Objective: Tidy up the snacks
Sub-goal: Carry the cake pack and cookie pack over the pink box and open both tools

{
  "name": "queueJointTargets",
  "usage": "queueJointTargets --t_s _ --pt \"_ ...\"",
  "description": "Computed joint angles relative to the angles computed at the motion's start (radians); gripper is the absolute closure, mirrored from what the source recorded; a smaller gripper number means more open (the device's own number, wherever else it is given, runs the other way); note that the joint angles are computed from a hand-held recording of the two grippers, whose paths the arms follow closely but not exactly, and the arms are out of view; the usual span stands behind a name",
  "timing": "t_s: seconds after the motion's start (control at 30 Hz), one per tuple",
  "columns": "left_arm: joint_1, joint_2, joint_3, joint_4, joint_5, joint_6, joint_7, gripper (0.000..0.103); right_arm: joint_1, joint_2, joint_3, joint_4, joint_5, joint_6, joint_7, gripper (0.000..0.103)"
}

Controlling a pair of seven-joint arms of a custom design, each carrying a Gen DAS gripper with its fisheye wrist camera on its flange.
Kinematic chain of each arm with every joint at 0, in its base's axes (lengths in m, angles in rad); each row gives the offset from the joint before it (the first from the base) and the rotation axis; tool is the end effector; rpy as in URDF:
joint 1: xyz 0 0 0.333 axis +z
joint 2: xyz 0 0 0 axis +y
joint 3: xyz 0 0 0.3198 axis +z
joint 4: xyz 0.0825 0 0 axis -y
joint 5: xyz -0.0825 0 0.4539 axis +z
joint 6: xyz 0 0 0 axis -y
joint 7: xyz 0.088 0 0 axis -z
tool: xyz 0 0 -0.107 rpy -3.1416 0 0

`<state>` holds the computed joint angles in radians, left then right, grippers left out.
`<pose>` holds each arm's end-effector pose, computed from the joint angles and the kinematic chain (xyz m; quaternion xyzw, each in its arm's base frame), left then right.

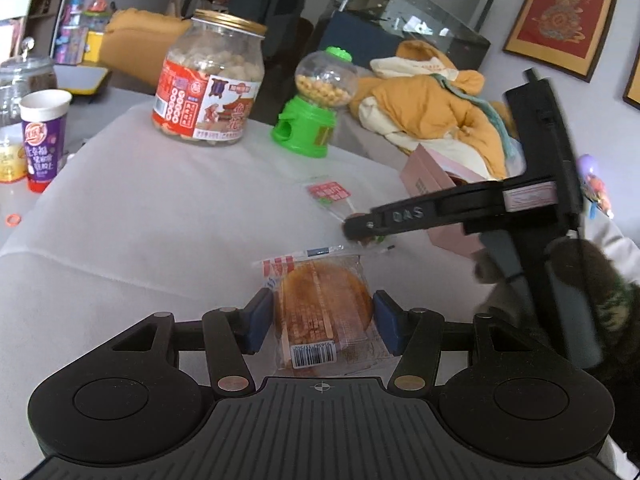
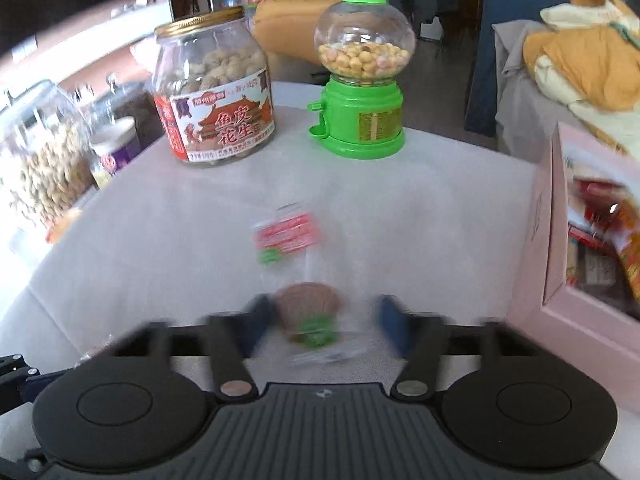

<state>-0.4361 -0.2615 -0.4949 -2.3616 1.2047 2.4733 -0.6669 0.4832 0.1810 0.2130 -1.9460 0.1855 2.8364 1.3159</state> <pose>0.3262 -0.4472 0.4186 -0.7302 0.4809 -0.4174 0.2476 0.5499 0.4387 0.4409 -0.8625 0.3614 -0.1228 0.3322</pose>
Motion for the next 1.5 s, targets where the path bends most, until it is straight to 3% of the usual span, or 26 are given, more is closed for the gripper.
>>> queueJointTargets --t_s 0.1,0.2,0.33,0.53,0.63,0.73,0.8,0.83,0.9,0.93,1.03,1.1,1.2,1.3,1.37,1.43,1.47,1.5 --pt "-0.005 0.006 0.002 0.012 -0.020 0.002 0.028 0.043 0.001 -0.072 0.004 -0.064 -0.007 0.006 -0.040 0.067" --pt "-0.014 0.036 0.001 0.052 -0.048 -0.012 0.091 0.043 -0.016 -0.204 0.008 -0.183 0.200 0.017 -0.241 0.067" --pt "-0.029 0.107 0.003 0.144 -0.017 -0.011 0.160 0.043 0.027 -0.388 -0.089 -0.343 0.373 0.031 -0.393 0.067" --pt "-0.086 0.258 0.046 0.352 0.062 -0.021 0.318 0.043 0.052 -0.606 -0.205 -0.547 0.366 0.059 -0.387 0.067" --pt "-0.114 0.332 0.090 0.475 0.153 -0.009 0.361 0.043 0.057 -0.678 -0.234 -0.637 0.325 0.136 -0.387 0.067" --pt "-0.144 0.429 0.150 0.633 0.302 -0.010 0.301 0.043 0.101 -0.715 -0.293 -0.689 0.299 0.190 -0.408 0.067" --pt "-0.149 0.504 0.197 0.736 0.383 0.065 0.216 0.041 0.158 -0.722 -0.364 -0.697 0.306 0.192 -0.424 0.067" --pt "-0.149 0.546 0.216 0.787 0.381 0.098 0.221 0.041 0.178 -0.720 -0.389 -0.698 0.310 0.197 -0.428 0.067" --pt "-0.139 0.632 0.231 0.878 0.244 0.122 0.349 0.046 0.203 -0.705 -0.419 -0.694 0.316 0.212 -0.427 0.067" --pt "-0.141 0.649 0.242 0.891 0.220 0.131 0.353 0.046 0.210 -0.696 -0.428 -0.693 0.318 0.222 -0.424 0.067" --pt "-0.177 0.624 0.317 0.842 0.355 0.205 0.137 0.045 0.238 -0.681 -0.462 -0.696 0.325 0.239 -0.424 0.067" --pt "-0.184 0.574 0.329 0.766 0.395 0.202 0.061 0.045 0.238 -0.672 -0.470 -0.698 0.320 0.240 -0.418 0.067" --pt "-0.167 0.496 0.295 0.641 0.315 0.168 0.105 0.045 0.239 -0.647 -0.489 -0.670 0.339 0.202 -0.406 0.067" --pt "-0.146 0.431 0.267 0.536 0.331 0.197 0.049 0.045 0.310 -0.654 -0.560 -0.624 0.439 0.201 -0.465 0.067" --pt "-0.131 0.414 0.250 0.496 0.373 0.219 -0.044 0.045 0.383 -0.649 -0.610 -0.572 0.507 0.274 -0.522 0.067" --pt "-0.112 0.417 0.234 0.485 0.351 0.241 -0.054 0.045 0.466 -0.596 -0.664 -0.484 0.538 0.354 -0.523 0.066" --pt "-0.107 0.419 0.227 0.481 0.312 0.238 -0.019 0.045 0.467 -0.545 -0.662 -0.427 0.536 0.369 -0.484 0.066" --pt "-0.106 0.424 0.222 0.484 0.269 0.223 0.025 0.045 0.452 -0.484 -0.649 -0.364 0.533 0.372 -0.433 0.058"
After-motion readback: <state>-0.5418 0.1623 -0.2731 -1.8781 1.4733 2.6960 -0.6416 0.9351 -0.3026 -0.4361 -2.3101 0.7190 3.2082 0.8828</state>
